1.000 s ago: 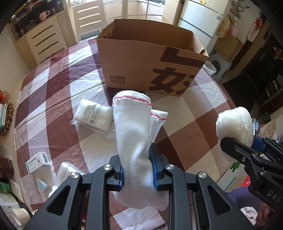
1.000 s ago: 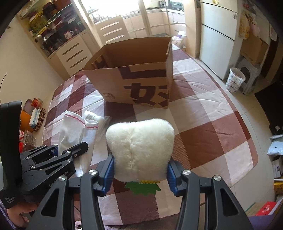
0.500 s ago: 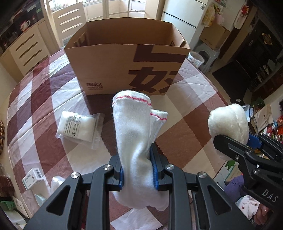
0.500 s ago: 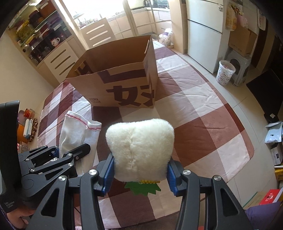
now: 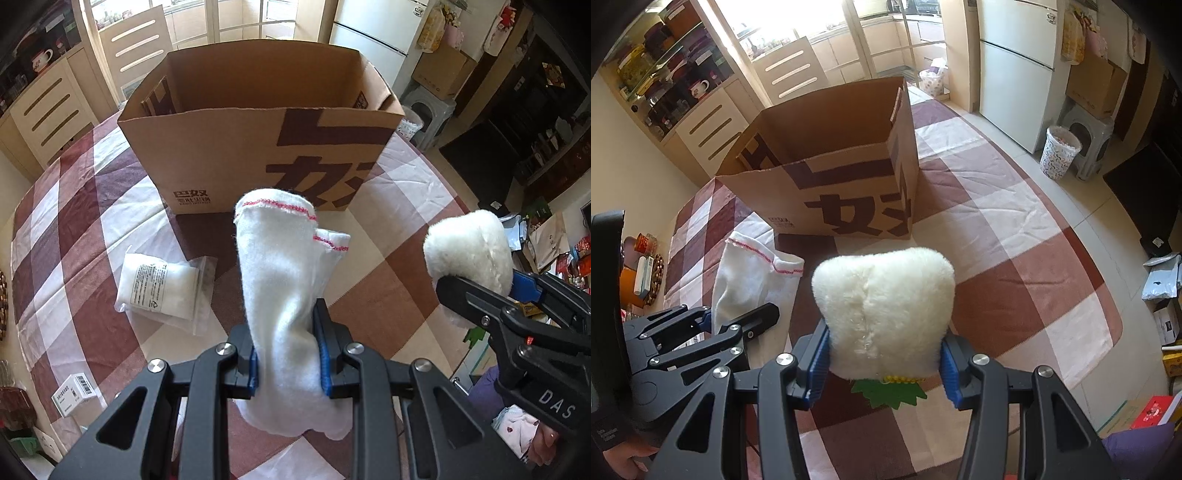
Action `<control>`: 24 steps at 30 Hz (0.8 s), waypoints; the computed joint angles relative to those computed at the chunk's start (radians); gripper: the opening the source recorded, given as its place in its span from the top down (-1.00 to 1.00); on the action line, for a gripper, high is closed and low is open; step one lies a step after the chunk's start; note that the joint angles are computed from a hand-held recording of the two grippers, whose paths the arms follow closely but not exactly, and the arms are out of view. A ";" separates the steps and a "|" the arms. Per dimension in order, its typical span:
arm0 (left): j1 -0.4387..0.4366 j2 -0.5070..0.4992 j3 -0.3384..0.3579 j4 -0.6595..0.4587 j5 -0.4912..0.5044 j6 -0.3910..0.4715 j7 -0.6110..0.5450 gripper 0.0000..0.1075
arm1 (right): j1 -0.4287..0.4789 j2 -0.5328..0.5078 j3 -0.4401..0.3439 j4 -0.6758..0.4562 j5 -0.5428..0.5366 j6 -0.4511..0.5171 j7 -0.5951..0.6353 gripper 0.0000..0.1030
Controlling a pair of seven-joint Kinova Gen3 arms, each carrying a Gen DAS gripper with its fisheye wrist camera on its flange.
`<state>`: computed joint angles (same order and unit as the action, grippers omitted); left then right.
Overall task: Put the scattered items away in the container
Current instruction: 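Carry the sock in the left tool and plush in the right tool to the cardboard box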
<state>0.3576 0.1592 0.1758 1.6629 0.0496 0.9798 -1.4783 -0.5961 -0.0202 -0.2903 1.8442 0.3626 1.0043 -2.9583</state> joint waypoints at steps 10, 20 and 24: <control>-0.024 0.032 -0.017 -0.050 -0.004 0.016 -0.003 0.54 | 0.015 0.070 0.043 -0.069 -0.010 -0.034 0.112 0.00; -0.055 0.059 -0.031 -0.090 0.001 0.028 -0.010 0.54 | 0.010 0.130 0.086 -0.137 -0.031 -0.055 0.212 0.00; -0.073 0.069 -0.033 -0.116 0.023 0.038 -0.033 0.54 | 0.009 0.141 0.097 -0.165 -0.032 -0.053 0.240 0.00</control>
